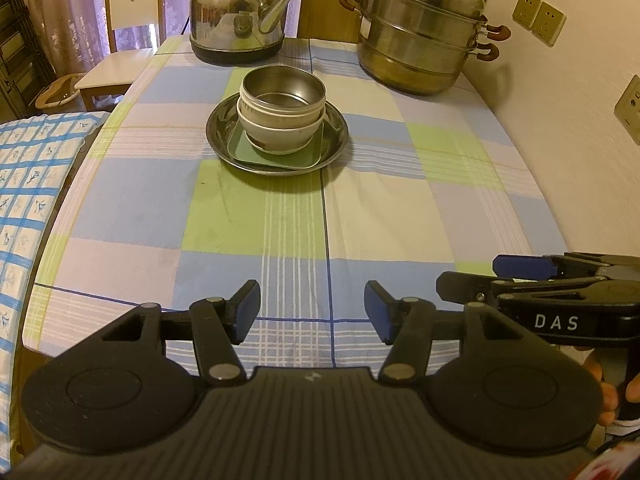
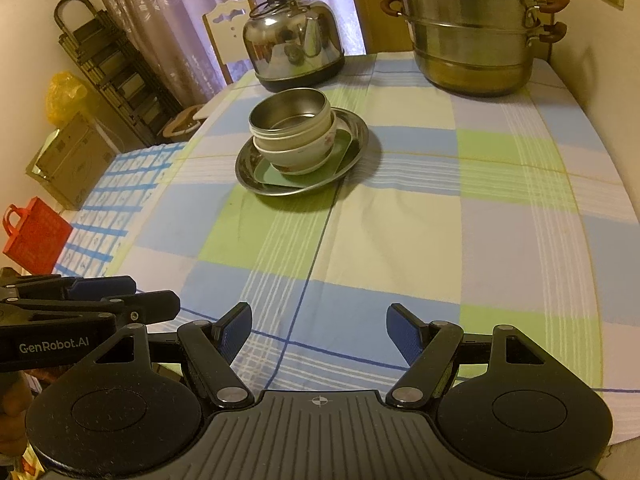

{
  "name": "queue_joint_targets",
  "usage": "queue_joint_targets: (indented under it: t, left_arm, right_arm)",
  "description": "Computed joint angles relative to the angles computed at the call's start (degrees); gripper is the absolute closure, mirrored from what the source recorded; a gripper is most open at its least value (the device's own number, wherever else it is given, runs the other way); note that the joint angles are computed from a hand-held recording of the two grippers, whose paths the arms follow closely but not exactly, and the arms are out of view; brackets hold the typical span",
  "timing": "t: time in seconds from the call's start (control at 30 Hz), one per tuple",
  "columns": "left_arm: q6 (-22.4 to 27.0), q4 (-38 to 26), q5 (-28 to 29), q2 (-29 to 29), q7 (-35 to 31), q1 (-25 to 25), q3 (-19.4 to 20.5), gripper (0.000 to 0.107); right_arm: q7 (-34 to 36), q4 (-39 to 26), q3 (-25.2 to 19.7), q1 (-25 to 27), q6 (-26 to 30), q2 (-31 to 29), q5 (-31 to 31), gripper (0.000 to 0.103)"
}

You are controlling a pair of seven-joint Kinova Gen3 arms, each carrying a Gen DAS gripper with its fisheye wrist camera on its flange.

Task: Organize plates and bowls
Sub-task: 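Withdraw both tools back from the stacked dishes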

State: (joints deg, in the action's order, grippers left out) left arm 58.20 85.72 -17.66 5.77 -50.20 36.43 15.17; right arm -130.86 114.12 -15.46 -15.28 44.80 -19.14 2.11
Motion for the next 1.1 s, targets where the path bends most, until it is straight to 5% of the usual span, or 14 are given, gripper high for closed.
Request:
queue_joint_targets:
  t: [1.1]
  left_arm:
    - [0.77,-1.03,-1.3,1.1,1.85,0.99,-0.62,0.052]
  right_arm:
    - [3.79,-0.39,1.69,-0.14,-0.04,0.77,-1.79,0.029]
